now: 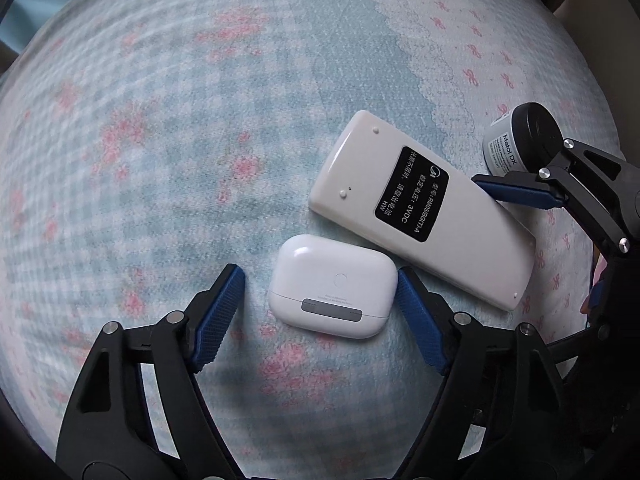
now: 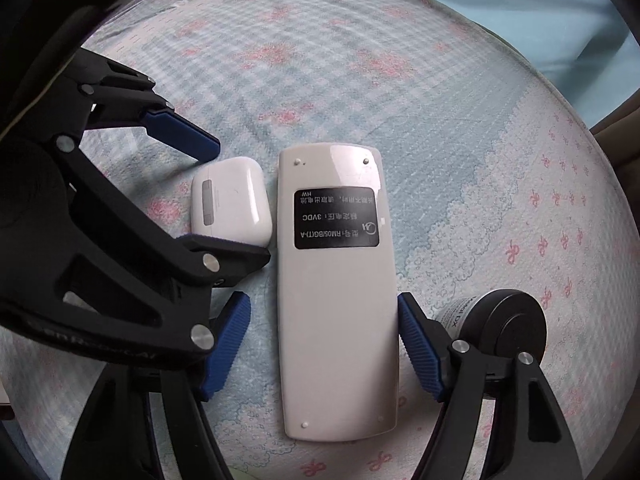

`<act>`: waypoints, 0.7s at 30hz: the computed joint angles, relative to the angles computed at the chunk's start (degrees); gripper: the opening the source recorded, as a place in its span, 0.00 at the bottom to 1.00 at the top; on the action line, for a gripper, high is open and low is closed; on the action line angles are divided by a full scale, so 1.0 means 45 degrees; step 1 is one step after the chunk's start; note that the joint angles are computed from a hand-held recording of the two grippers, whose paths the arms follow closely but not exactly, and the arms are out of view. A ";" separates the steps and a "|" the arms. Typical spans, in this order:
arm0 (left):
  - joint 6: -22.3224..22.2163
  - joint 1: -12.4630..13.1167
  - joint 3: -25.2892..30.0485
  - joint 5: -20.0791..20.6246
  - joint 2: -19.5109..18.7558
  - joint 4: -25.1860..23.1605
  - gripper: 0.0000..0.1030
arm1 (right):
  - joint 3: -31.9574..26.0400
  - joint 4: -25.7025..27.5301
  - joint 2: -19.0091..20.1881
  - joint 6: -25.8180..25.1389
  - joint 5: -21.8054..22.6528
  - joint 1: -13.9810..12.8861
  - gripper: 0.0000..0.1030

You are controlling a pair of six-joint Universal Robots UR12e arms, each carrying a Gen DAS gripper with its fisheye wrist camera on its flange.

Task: Organize rigid objects
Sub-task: 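Grasp the white earbud case with left tool while right tool grasps the white remote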

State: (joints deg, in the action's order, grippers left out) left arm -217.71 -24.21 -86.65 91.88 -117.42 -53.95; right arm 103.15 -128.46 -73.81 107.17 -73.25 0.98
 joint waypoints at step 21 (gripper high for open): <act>-0.1064 -0.0220 -0.0623 -0.0026 0.0883 0.0156 0.57 | -0.0682 0.0579 0.0362 0.0790 -0.0492 0.0206 0.52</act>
State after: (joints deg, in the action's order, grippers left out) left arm -222.50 -25.20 -89.46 91.77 -113.44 -53.24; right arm 100.08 -125.85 -72.18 110.72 -75.46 1.90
